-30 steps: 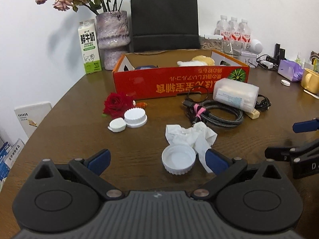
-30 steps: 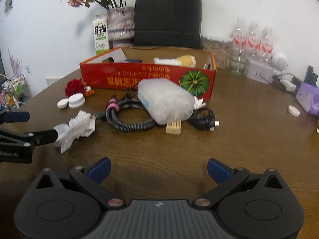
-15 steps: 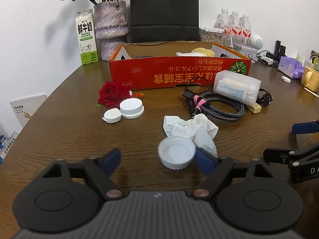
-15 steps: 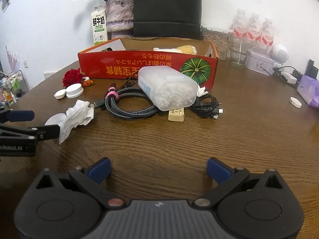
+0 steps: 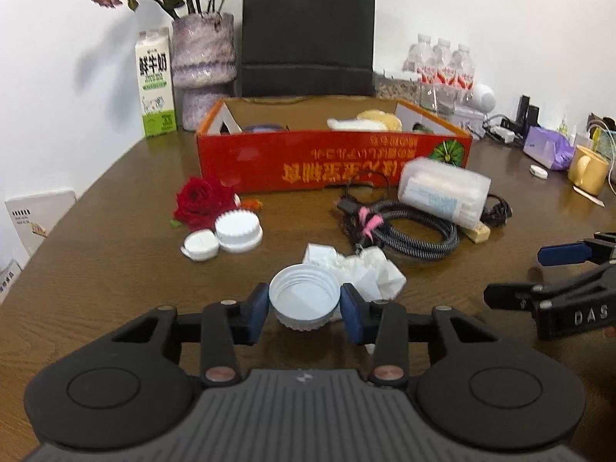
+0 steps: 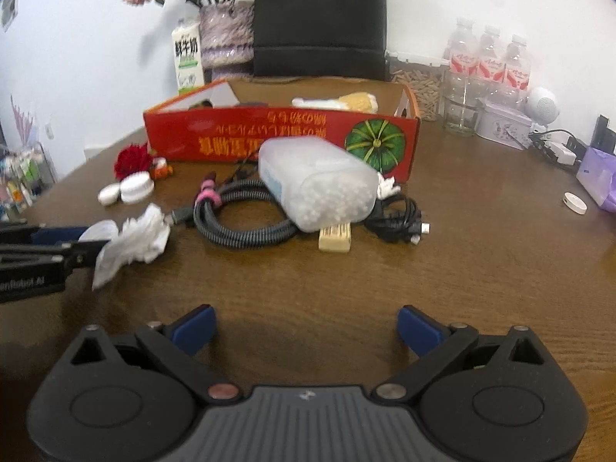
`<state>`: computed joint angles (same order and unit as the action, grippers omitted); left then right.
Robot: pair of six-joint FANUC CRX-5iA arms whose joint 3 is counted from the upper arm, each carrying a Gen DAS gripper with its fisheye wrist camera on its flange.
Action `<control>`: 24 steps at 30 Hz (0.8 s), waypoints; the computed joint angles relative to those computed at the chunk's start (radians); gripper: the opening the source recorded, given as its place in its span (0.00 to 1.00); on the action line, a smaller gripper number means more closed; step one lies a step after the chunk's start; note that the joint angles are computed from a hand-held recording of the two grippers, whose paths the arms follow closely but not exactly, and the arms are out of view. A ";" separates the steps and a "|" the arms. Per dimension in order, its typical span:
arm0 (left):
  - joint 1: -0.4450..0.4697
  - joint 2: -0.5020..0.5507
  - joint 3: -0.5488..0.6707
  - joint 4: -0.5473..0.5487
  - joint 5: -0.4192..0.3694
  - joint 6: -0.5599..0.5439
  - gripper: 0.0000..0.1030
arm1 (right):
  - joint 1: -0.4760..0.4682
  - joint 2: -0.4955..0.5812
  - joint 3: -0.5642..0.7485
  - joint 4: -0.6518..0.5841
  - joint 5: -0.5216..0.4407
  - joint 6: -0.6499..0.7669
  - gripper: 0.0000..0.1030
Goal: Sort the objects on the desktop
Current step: 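Carry the cap toward the box while the right tool grasps the cotton-ball box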
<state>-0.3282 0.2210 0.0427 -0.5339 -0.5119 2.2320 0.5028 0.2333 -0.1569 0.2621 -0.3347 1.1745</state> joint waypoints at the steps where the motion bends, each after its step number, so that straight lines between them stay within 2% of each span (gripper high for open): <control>1: -0.003 -0.001 0.007 -0.017 -0.006 0.016 0.39 | -0.002 0.003 -0.002 0.026 0.015 -0.021 0.96; 5: -0.006 0.001 0.035 -0.068 -0.016 0.055 0.39 | -0.012 0.023 -0.016 0.192 0.074 -0.141 0.95; 9: -0.009 0.012 0.066 -0.101 -0.020 0.071 0.39 | -0.023 0.061 0.032 0.218 0.094 -0.133 0.94; 13: -0.006 0.030 0.090 -0.097 -0.023 0.057 0.40 | -0.029 0.111 0.120 0.144 0.070 -0.035 0.92; 18: 0.000 0.051 0.111 -0.089 -0.021 0.045 0.40 | -0.037 0.185 0.279 -0.071 -0.010 0.185 0.87; 24: 0.013 0.075 0.132 -0.068 -0.021 0.030 0.40 | -0.050 0.241 0.396 -0.227 -0.094 0.344 0.78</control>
<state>-0.3152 0.2961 0.1744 -0.6016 -0.5328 2.2621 0.4529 0.4744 0.2391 0.0355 -0.4284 1.5182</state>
